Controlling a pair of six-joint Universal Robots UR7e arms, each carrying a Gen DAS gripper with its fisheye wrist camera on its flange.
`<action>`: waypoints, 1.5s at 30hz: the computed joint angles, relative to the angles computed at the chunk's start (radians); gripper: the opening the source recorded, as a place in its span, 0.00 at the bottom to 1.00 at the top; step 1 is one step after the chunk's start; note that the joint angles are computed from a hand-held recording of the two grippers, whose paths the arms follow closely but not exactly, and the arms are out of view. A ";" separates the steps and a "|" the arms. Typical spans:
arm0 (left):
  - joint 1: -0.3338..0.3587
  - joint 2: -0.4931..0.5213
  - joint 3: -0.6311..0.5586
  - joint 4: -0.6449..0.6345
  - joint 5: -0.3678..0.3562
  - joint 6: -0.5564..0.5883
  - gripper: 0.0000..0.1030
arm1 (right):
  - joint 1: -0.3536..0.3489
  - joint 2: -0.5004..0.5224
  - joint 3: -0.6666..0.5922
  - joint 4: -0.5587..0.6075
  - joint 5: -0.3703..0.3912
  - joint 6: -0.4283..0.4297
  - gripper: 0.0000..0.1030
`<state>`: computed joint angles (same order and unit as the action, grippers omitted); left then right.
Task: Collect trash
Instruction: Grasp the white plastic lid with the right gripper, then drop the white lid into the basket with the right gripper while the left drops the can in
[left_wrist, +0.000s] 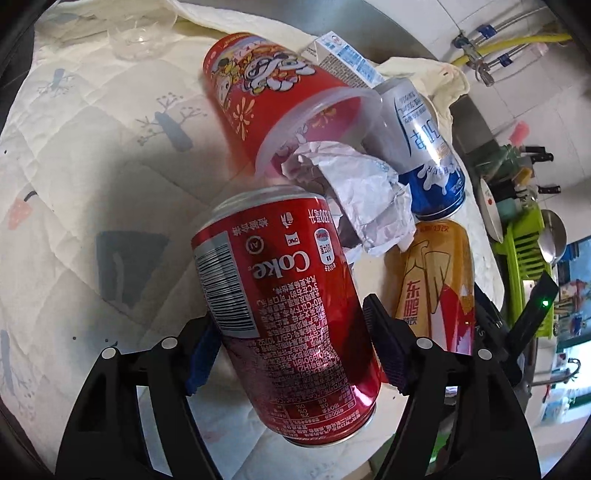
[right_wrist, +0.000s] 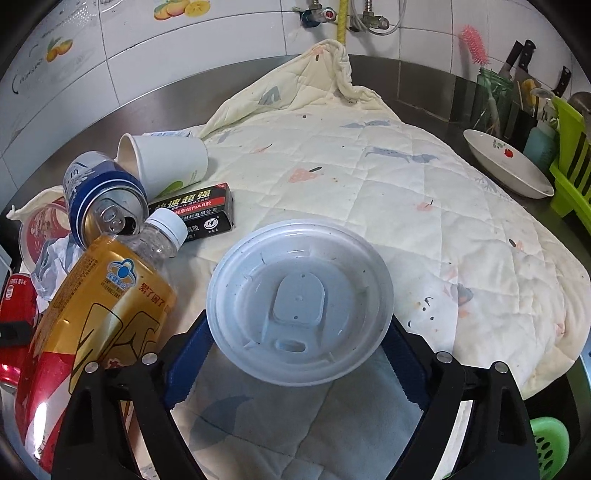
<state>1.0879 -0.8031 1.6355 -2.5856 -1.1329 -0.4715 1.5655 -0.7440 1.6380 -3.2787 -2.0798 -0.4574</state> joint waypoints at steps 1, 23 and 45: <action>-0.001 0.000 0.001 -0.002 0.002 0.002 0.70 | 0.000 -0.001 0.003 -0.007 0.002 0.000 0.82; -0.038 -0.101 0.100 -0.082 -0.011 0.126 0.68 | 0.022 -0.108 0.250 -0.215 0.060 0.090 0.77; -0.172 -0.009 0.047 -0.049 -0.226 0.294 0.68 | -0.146 -0.405 0.723 -0.438 -0.126 0.290 0.77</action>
